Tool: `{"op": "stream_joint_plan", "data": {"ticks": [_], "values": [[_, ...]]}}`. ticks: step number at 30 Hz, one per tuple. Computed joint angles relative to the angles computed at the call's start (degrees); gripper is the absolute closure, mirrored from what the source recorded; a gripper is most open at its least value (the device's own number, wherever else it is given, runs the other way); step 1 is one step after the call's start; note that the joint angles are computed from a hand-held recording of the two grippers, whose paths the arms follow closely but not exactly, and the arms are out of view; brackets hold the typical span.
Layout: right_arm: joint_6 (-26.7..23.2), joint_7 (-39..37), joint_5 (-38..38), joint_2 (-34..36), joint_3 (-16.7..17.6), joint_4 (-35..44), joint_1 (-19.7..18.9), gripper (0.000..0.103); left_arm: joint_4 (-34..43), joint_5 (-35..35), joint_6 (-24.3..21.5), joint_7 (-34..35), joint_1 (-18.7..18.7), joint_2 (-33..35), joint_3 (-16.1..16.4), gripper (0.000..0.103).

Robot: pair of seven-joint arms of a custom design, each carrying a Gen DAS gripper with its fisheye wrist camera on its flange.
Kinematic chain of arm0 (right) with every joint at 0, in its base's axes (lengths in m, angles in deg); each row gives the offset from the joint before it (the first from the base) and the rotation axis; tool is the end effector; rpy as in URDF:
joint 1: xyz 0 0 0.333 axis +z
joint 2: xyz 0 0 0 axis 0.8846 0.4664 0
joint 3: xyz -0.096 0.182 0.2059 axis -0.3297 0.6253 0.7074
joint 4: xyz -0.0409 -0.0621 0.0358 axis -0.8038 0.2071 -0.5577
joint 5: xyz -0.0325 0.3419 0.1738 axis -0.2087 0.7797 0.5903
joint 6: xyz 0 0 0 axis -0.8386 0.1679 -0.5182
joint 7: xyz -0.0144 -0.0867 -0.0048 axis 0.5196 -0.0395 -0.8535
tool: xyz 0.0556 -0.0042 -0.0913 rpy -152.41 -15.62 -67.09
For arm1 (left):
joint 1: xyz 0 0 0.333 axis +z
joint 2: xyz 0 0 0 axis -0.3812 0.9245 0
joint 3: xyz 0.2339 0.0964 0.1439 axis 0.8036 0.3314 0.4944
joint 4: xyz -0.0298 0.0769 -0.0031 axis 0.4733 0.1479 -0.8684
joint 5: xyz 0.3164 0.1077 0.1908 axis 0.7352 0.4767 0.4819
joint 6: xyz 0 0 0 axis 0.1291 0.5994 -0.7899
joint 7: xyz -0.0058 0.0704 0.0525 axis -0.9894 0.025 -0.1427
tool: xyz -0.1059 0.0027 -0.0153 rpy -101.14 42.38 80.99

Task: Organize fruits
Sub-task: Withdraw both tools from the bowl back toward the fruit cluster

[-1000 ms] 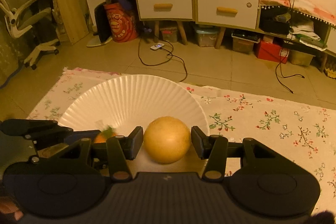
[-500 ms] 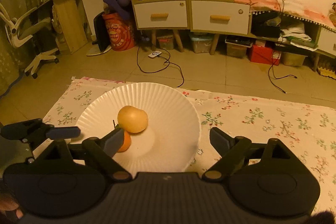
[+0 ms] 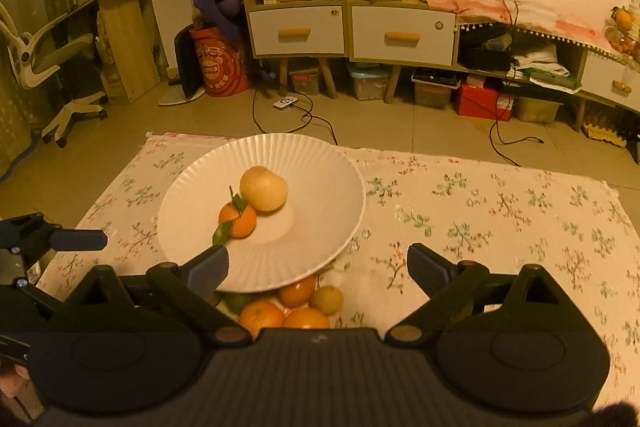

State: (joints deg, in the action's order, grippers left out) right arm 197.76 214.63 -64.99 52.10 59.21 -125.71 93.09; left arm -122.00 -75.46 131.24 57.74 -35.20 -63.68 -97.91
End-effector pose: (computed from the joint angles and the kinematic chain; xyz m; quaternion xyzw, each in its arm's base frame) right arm 0.4717 0.3852 0.4369 -0.6181 0.6651 -0.2797 0.3119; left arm 0.5129 -0.1717 0.4271 -0.4465 0.8104 -0.3330 0.1817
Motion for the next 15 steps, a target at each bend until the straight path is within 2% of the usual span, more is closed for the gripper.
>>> {"op": "stream_joint_plan", "data": {"ticks": [7, 15], "values": [[-3.7, 4.6, -1.7, -1.0, 1.0, -1.5, 1.3, 0.001, -4.4, -4.4, 0.6, 3.1, -1.1, -3.4, 1.3, 0.002], [-5.8, 5.2, -1.8, -0.4, 1.5, -2.4, 2.1, 0.001, -7.2, -10.4, 1.5, 7.8, -2.7, -5.0, 3.3, 0.002]]}}
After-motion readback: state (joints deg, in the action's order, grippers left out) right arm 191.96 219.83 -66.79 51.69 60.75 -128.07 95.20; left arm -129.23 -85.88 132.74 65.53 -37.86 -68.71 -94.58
